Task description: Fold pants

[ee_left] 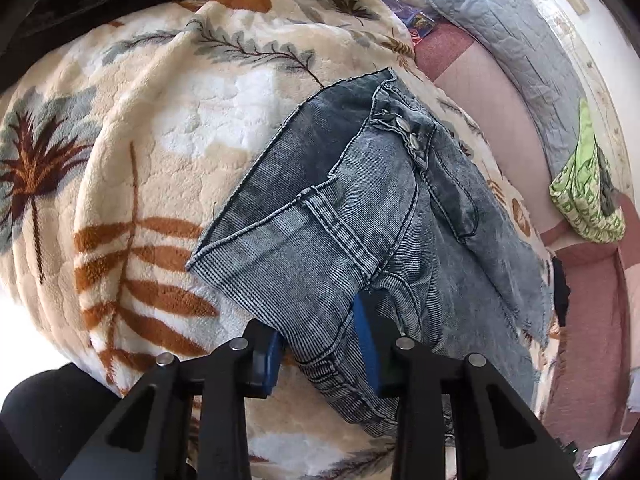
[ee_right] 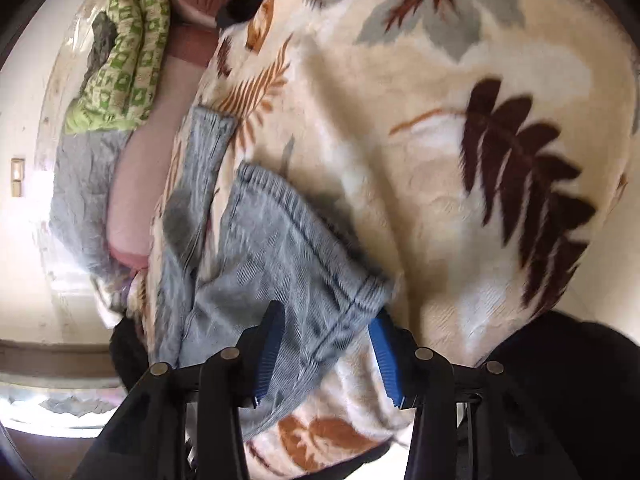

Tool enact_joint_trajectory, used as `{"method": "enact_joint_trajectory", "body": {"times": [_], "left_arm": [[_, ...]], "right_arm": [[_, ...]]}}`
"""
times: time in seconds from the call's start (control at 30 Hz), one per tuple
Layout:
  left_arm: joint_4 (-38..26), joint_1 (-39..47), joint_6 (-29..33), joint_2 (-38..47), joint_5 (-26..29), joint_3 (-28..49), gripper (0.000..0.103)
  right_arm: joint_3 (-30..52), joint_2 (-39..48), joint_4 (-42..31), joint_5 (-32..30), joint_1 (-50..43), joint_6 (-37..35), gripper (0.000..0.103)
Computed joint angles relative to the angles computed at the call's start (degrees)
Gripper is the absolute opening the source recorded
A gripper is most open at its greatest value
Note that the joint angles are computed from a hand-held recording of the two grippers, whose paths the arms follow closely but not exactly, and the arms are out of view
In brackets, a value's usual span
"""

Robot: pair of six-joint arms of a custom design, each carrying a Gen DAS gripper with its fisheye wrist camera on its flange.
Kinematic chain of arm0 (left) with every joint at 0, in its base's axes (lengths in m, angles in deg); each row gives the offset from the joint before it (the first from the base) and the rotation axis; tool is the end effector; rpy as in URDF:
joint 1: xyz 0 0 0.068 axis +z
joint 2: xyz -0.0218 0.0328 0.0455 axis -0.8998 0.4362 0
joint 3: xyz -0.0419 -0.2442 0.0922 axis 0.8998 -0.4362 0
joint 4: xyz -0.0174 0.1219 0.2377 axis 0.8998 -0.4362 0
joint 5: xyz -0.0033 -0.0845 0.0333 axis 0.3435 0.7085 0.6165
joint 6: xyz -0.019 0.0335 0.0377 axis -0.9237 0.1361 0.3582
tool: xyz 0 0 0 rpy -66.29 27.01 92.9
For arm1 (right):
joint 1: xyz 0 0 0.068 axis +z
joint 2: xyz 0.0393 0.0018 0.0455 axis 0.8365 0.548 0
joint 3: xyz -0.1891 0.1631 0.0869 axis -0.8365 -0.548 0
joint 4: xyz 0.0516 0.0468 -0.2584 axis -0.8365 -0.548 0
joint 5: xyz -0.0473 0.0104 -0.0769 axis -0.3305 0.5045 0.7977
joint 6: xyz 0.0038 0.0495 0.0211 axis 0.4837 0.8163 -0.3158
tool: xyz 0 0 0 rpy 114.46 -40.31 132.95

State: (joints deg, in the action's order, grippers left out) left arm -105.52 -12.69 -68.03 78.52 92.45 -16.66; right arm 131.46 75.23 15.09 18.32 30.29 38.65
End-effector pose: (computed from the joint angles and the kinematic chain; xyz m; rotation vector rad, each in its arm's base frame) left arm 0.2143 0.2408 0.1418 -0.9881 2.4186 -0.4326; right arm 0.2640 -0.1059 0.1190 0.9990 2.4645 0.9611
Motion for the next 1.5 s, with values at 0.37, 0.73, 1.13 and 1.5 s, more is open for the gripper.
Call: {"method": "enact_joint_trajectory", "body": {"times": [0.37, 0.73, 1.13, 1.5], "left_arm": [[4.21, -2.79, 2.57, -8.91, -8.68, -4.07, 0.012], [-1.26, 0.27, 4.53, -8.86, -12.38, -2.09, 0.043], [6.41, -12.11, 5.92, -11.13, -12.42, -3.11, 0.054], [9.67, -16.39, 7.02, -4.78, -20.84, -3.39, 0.057]], "right_arm": [[3.10, -18.15, -6.15, 16.58, 9.76, -11.91, 0.015], [6.06, -9.95, -11.79, 17.79, 4.00, -17.19, 0.057], [38.92, 22.45, -16.45, 27.12, 17.64, -22.99, 0.032], [26.62, 15.14, -3.02, 41.50, 23.14, -26.28, 0.043]]}}
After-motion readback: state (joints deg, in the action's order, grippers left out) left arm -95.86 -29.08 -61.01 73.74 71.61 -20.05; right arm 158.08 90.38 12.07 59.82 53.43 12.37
